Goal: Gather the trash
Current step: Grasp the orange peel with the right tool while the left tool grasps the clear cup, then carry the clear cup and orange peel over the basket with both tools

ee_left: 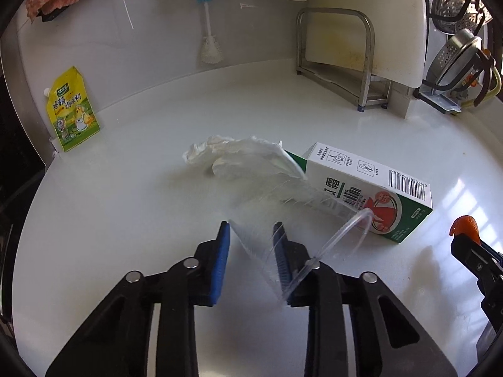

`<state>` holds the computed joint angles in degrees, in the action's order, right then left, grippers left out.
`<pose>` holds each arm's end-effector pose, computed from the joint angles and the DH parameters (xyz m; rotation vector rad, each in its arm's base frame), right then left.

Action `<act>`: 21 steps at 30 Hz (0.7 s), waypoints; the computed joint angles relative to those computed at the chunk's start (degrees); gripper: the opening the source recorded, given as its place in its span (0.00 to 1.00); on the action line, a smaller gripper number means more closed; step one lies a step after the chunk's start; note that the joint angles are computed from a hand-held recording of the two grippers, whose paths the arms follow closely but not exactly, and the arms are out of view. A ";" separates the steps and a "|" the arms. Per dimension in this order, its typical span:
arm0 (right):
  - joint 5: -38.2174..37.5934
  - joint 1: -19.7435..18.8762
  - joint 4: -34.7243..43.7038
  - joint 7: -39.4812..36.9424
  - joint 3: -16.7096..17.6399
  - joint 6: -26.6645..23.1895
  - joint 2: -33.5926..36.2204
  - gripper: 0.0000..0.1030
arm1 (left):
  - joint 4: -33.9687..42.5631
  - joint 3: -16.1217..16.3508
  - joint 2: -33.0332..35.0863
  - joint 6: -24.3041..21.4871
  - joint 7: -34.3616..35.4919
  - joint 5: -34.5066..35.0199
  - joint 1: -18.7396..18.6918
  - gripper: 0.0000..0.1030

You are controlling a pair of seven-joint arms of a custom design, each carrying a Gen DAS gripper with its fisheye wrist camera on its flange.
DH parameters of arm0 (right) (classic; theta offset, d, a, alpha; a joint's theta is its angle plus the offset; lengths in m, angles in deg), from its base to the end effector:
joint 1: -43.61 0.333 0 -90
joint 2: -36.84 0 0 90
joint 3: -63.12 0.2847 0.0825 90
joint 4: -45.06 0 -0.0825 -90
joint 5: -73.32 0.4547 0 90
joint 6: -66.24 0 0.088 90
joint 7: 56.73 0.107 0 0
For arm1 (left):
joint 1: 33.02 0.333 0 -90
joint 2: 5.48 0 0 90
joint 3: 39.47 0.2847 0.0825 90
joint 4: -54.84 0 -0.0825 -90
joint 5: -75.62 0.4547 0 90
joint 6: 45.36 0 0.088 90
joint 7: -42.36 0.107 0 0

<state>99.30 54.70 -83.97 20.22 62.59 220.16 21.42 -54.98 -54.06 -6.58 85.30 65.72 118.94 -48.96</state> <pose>0.5812 0.0939 0.4952 -1.7614 1.6345 -0.3348 0.5746 -0.3208 0.4909 -1.9261 1.5220 -0.5173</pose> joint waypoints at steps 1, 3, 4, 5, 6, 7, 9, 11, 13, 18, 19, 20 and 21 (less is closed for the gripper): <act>-0.17 -0.01 0.01 0.01 0.06 0.04 0.05 0.22 | -1.17 0.18 -0.97 0.97 0.03 -0.50 0.14 0.11; -0.23 0.03 0.08 -0.16 0.05 0.04 0.17 0.22 | -3.17 0.13 -2.76 1.79 0.14 -0.54 0.37 0.06; -0.42 -0.01 -0.03 -0.09 0.13 0.15 0.11 0.22 | -4.26 0.01 -3.81 2.03 0.29 -0.48 0.50 0.06; -0.51 0.01 -0.10 -0.10 0.18 0.21 0.05 0.22 | -5.46 -0.12 -5.01 2.30 0.49 -0.53 0.65 0.06; -0.55 0.06 -0.24 -0.19 0.21 0.33 -0.05 0.22 | -6.88 -0.28 -6.41 2.59 0.56 -0.59 0.82 0.06; -0.77 0.06 -0.43 -0.20 0.30 0.51 -0.21 0.22 | -8.23 -0.48 -7.79 2.78 0.67 -0.74 0.99 0.06; -1.21 0.10 -1.13 -0.21 0.47 0.93 -0.91 0.22 | -11.12 -0.82 -10.84 3.63 1.14 -1.73 1.27 0.06; -1.65 0.09 -2.27 -0.18 0.58 1.52 -2.12 0.22 | -13.85 -1.35 -13.99 4.31 1.58 -2.69 1.50 0.06; -1.70 0.17 -3.94 -0.20 0.48 2.14 -3.90 0.22 | -16.39 -2.05 -17.12 4.68 1.62 -3.39 1.65 0.06; 0.31 0.74 -9.32 -0.50 -0.93 2.96 -9.92 0.22 | -21.79 -3.51 -24.43 5.28 3.16 -6.31 1.12 0.05; 1.13 1.03 -10.68 -0.85 -1.47 2.96 -11.55 0.22 | -22.97 -3.75 -26.00 5.51 3.41 -6.89 0.90 0.05; 1.66 1.18 -12.04 -1.08 -1.81 2.95 -13.23 0.22 | -24.09 -4.02 -27.49 5.61 3.85 -7.47 0.59 0.05; 1.38 0.80 -13.48 -0.97 -1.66 3.09 -14.96 0.22 | -25.18 -4.22 -28.93 5.71 4.50 -8.02 0.26 0.05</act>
<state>100.68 55.50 -97.45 19.25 60.93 223.25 6.46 -80.16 -58.28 -35.51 91.01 70.22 110.92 -48.70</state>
